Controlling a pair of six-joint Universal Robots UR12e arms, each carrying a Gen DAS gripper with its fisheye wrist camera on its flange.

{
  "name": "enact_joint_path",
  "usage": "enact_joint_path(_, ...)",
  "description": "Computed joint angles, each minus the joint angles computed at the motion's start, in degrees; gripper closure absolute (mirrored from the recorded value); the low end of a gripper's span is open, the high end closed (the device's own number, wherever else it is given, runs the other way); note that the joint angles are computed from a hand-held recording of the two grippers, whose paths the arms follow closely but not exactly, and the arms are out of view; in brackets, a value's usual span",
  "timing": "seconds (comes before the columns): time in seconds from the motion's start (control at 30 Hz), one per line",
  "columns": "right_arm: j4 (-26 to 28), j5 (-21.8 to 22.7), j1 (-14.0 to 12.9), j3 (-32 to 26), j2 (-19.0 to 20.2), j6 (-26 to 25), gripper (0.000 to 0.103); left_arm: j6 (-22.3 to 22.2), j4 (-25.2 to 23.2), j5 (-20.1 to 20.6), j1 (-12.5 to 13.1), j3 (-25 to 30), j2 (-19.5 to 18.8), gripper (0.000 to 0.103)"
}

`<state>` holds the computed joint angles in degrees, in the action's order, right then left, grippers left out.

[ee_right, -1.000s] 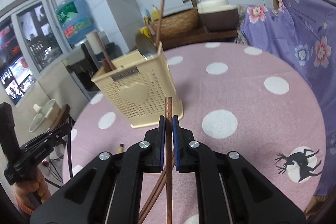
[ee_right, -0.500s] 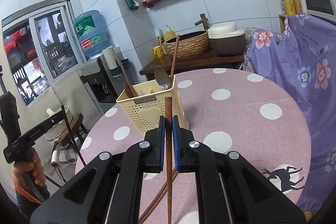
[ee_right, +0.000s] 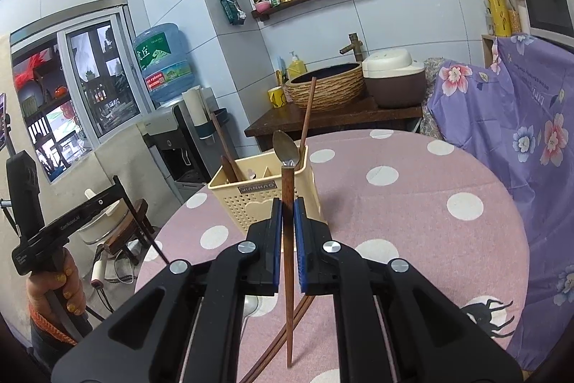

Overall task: Organize utensils
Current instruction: 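Carry the black chopstick with the left tool while the right tool carries the brown one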

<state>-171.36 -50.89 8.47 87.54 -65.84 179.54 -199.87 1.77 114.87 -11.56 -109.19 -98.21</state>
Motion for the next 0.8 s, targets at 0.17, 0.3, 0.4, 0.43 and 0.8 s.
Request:
enact_joint_path(0.17,-1.02,-0.76,0.53,-2.18,0.24,-0.57,0.095,1.96,0.37,-0.80,0.45,1.74,-0.30,0.095)
enact_joint_path(0.3,0.83,-0.81,1.20,-6.14,0.82,-2.92,0.095,4.33,-0.46,-2.82,0.97,4.11,-0.21,0.095)
enact_joint_path(0.4,1.91,-1.24,1.72,-9.55,1.52,-3.20,0.095,6.44,-0.94,-4.23,1.16,6.54,-0.24,0.095)
enact_joint_path(0.43,2.27,-1.41,1.94,-10.90,1.82,-3.24,0.095,7.01,-0.97,-4.53,1.20,7.23,-0.30,0.095)
enact_joint_path(0.8,2.47,-6.28,4.51,-23.44,6.54,0.30,0.095,10.46,2.24,-0.45,0.70,17.46,-5.46,0.095)
